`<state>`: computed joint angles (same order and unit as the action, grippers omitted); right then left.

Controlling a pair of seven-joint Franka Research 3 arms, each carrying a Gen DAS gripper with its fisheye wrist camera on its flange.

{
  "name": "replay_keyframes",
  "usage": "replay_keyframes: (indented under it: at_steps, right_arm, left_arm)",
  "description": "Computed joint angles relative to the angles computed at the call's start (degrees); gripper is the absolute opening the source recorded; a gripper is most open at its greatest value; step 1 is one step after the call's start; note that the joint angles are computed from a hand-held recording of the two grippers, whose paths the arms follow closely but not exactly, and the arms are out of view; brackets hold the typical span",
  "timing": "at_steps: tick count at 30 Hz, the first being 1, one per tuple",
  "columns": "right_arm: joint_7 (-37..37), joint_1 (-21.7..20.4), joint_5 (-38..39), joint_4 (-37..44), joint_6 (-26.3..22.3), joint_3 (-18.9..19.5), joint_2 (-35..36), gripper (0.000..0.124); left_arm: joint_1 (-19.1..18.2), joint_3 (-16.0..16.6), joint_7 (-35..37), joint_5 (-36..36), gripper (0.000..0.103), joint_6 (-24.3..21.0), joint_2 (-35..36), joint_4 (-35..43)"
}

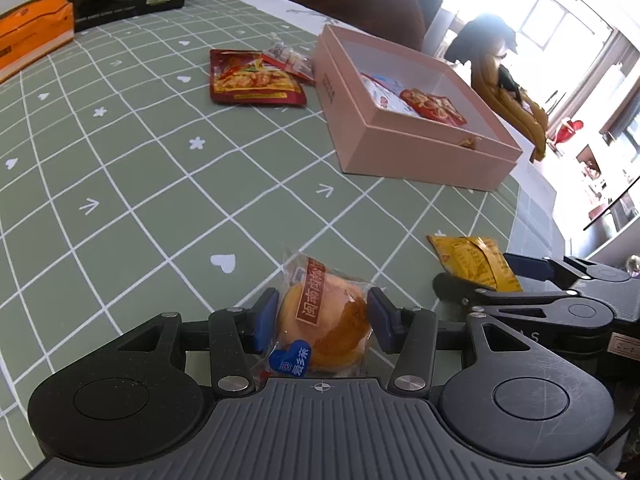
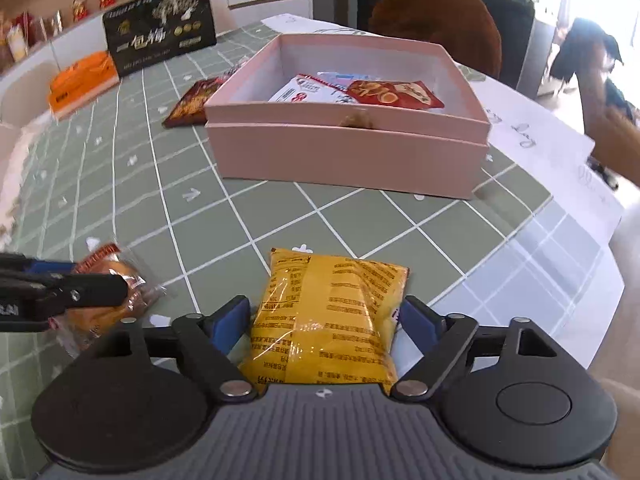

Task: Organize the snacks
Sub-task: 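Lift the bun with the left tool while the right tool lifts the yellow chip packet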

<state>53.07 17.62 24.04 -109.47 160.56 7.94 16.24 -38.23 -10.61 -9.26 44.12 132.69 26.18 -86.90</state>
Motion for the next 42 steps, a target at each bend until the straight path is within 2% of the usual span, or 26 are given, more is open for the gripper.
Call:
replay_keyframes:
  at_steps: [6, 12, 15, 17, 19, 20, 22, 26, 29, 37, 42]
  right_arm:
    - [2.39, 0.47, 0.13, -0.09, 2.81, -0.48, 1.08, 0.103]
    - [0.98, -0.71, 1.27, -1.34, 4.18, 0.82, 0.57, 0.103]
    - [-0.84, -1.43, 1.75, -0.42, 1.47, 1.06, 0.50, 0.103]
    - [-1.02, -1.25, 1.46, -0.38, 0.53, 0.68, 0.06, 0.097]
    - [-2.75, -1.63, 2.21, -0.58, -0.32, 1.00, -0.69, 0.076]
    - [-3.12, -1.47, 1.80, -0.53, -1.04, 0.75, -1.03, 0.073]
    - [-4.32, -1.39, 1.92, -0.91, -1.20, 0.64, -1.77, 0.056]
    - [-6.29, -1.71, 4.10, -1.57, -1.20, 0.72, -3.00, 0.054]
    - [-6.77, -1.97, 5.81, -1.43, -1.96, 0.48, -3.52, 0.054]
    - [-9.96, -2.85, 11.02, -1.25, -0.71, 0.35, -4.39, 0.054]
    - [-10.17, -3.49, 13.44, -1.29, -0.14, 0.16, -4.85, 0.054]
  left_arm:
    - [-0.04, 0.07, -0.93, 0.20, 0.054, -0.59, -0.47, -0.55]
    - [0.16, -0.11, -1.11, 0.32, 0.054, -0.40, -0.58, -0.78]
    - [0.19, -0.21, -0.85, 0.20, 0.054, -0.50, -0.45, -0.56]
    - [0.20, -0.33, -0.15, -0.11, 0.054, -0.76, -0.17, -0.06]
    - [0.10, -0.38, 0.76, -0.38, 0.055, -1.30, 0.24, 0.67]
    - [0.00, -0.38, 1.32, -0.51, 0.055, -1.67, 0.55, 1.19]
    - [-0.15, -0.34, 2.34, -0.75, 0.055, -1.98, 1.12, 2.05]
    - [-0.77, -0.10, 3.52, -1.11, 0.053, -2.89, 2.04, 3.71]
    - [-0.91, 0.03, 3.29, -1.32, 0.050, -1.29, 2.42, 4.05]
    - [-2.35, 0.89, 5.37, -0.47, 0.031, -1.14, 3.73, 6.96]
    - [-2.60, 1.47, 6.09, 0.26, 0.024, -0.83, 4.26, 9.02]
